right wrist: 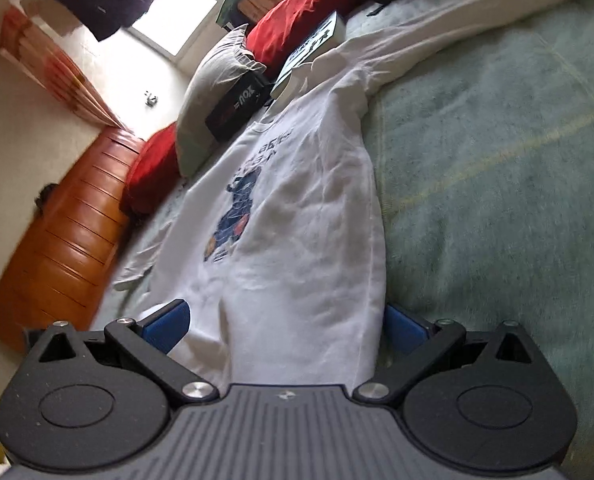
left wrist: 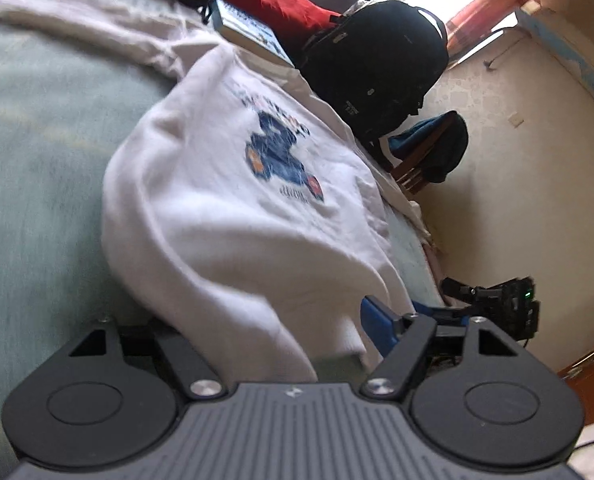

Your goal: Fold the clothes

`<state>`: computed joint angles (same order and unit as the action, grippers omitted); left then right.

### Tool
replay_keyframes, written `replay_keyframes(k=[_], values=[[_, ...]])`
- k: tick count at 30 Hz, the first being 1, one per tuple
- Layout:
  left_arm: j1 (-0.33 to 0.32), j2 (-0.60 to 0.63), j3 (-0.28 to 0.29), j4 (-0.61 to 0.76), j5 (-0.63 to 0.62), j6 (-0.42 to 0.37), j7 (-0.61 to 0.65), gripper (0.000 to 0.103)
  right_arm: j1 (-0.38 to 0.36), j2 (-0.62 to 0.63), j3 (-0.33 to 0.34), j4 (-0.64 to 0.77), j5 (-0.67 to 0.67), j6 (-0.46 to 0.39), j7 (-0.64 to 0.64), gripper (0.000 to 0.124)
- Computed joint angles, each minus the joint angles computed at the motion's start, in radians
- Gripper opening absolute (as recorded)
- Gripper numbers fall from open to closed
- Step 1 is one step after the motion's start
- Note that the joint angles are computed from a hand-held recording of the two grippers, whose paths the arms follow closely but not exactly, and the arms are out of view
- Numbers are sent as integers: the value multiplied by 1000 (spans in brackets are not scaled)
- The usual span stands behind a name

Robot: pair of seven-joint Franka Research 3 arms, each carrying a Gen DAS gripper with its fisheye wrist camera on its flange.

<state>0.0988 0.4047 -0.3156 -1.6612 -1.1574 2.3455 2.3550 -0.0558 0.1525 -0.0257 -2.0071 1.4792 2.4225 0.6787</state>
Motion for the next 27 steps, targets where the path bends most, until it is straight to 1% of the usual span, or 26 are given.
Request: replay_keyframes(k=[2, 3, 4, 5, 7, 9, 10, 11, 12, 14, 15, 16, 17, 19, 21, 22, 23, 24, 27], values=[[24, -38, -7, -62, -62, -12, 43, 72, -16, -26, -7, -43, 32, -62, -10, 103], [19, -38, 2, -66, -69, -6, 36, 66, -22, -39, -12, -64, 47, -94, -15, 103], [14, -36, 9, -66, -72, 2, 26, 56, -26, -41, -18, -74, 66, -116, -29, 103], [10, -33, 15, -66, -74, 11, 15, 51, -30, -42, -23, -82, 83, -138, -43, 103], [1, -14, 25, -46, -66, 21, -30, 26, -29, -22, -26, -61, 92, -142, -34, 103], [-5, 19, 29, -4, -39, 25, -101, 17, -27, -5, -24, -38, 91, -135, -26, 103], [-5, 19, 26, -4, -28, 34, -117, 13, -23, -1, -20, -31, 84, -117, -21, 103], [-5, 16, 23, -6, -18, 43, -132, 13, -18, -5, -17, -32, 71, -99, -13, 102], [-3, -1, 18, -22, -10, 52, -121, 12, -11, -16, -14, -39, 49, -71, -9, 98], [2, -38, 11, -58, -11, 61, -87, 10, 1, -38, -12, -62, 16, -23, -2, 77], [5, -56, 9, -76, -20, 60, -66, 9, 5, -50, -13, -76, 8, -6, 0, 72], [6, -75, 10, -94, -30, 58, -46, 9, 0, -51, -18, -85, 24, -21, -6, 63], [4, -84, 14, -100, -41, 58, -28, 9, -6, -52, -24, -93, 41, -40, -12, 57], [0, -101, 22, -110, -60, 57, 7, 9, -14, -41, -29, -95, 80, -61, -29, 49], [-11, -98, 32, -101, -65, 62, 12, 9, -21, -13, -28, -79, 131, -92, -50, 40], [-19, -94, 38, -93, -55, 69, -3, 8, -23, 2, -25, -67, 151, -104, -57, 25], [-26, -89, 41, -86, -44, 76, -21, 8, -17, 16, -19, -53, 130, -89, -33, 6], [-29, -94, 42, -89, -35, 79, -25, 8, -11, 29, -14, -37, 103, -71, -3, 6], [-28, -129, 44, -113, -24, 77, -11, 7, -5, 0, -8, -43, 61, -26, -17, 6]])
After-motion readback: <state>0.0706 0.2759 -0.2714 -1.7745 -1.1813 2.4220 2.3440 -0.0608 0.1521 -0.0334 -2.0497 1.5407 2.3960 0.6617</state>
